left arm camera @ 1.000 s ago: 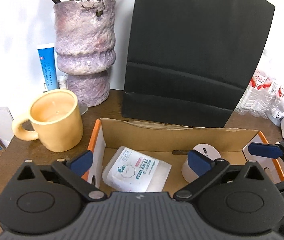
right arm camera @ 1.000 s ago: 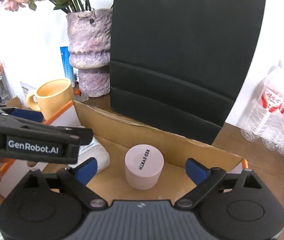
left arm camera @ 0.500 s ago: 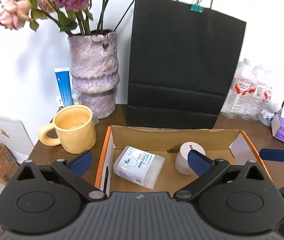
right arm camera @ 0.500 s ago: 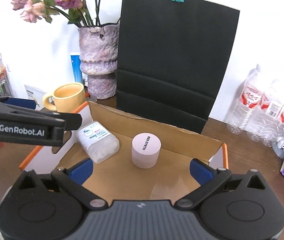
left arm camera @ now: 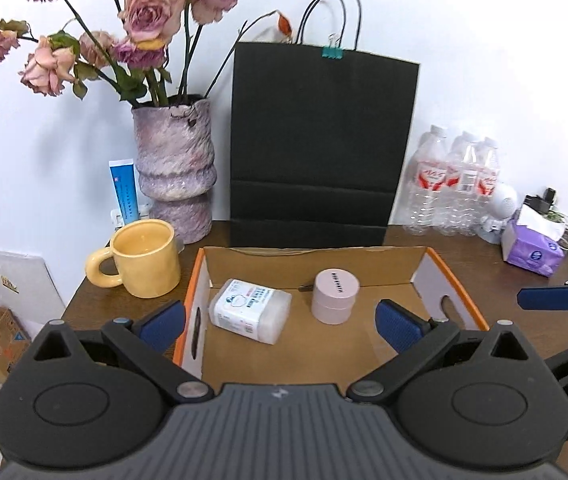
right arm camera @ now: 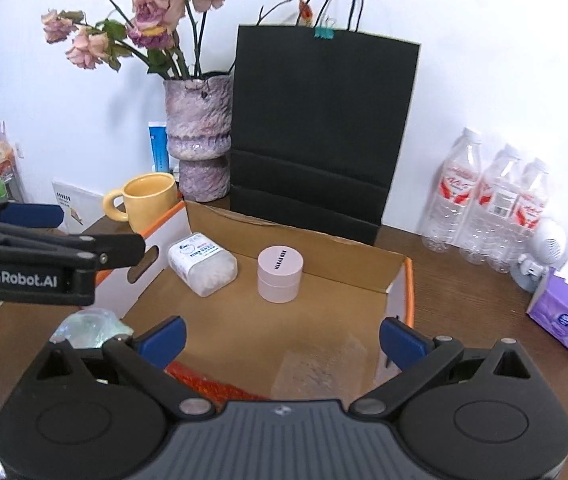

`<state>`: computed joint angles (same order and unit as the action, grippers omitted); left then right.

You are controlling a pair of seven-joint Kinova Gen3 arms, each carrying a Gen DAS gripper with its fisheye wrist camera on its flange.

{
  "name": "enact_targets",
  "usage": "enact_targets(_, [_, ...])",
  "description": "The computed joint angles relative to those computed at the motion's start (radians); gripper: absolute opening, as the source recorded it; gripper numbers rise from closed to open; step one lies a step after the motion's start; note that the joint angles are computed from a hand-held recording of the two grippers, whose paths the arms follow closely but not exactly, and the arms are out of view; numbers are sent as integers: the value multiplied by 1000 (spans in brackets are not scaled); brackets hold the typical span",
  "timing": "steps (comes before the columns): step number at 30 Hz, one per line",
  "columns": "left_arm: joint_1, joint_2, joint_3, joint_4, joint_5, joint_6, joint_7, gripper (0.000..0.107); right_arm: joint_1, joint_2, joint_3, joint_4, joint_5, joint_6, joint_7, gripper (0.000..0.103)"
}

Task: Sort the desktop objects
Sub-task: 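Withdraw both open tools from the box back toward the remaining items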

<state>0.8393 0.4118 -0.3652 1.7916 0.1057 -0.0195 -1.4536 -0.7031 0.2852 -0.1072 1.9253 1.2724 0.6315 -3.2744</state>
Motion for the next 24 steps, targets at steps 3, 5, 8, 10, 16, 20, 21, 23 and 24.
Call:
enact_targets(3, [58, -18, -43, 44, 20, -26, -7, 103, -22, -39, -12, 53, 53, 20, -81, 103])
enact_targets(5, [110, -26, -88, 74, 47, -39, -21, 103, -33, -59, -34, 88, 90, 47, -134, 103])
enact_targets(8, [179, -39, -145, 121, 97, -61, -55, 103, -53, -84, -77, 139, 133, 107, -203, 103])
enact_targets(10, [212, -53, -168, 156, 129, -87, -82, 103, -71, -99, -109, 174, 154, 155, -250, 103])
enact_targets(16, [345, -92, -252, 246, 240, -159, -176, 103, -125, -133, -189, 273, 172, 246, -384, 103])
enact_targets(20, [267, -153, -132, 337, 229, -246, -164, 103, -167, -149, -234, 340, 181, 297, -482, 103])
enact_targets(21, [244, -165, -101, 359, 222, -266, -157, 103, -178, -150, -244, 354, 180, 310, -503, 103])
enact_targets(23, [222, -178, -62, 399, 233, -306, -162, 103, -207, -136, -262, 375, 174, 356, -540, 103])
enact_targets(24, [221, -180, -52, 416, 248, -324, -174, 103, -221, -128, -268, 383, 171, 377, -557, 103])
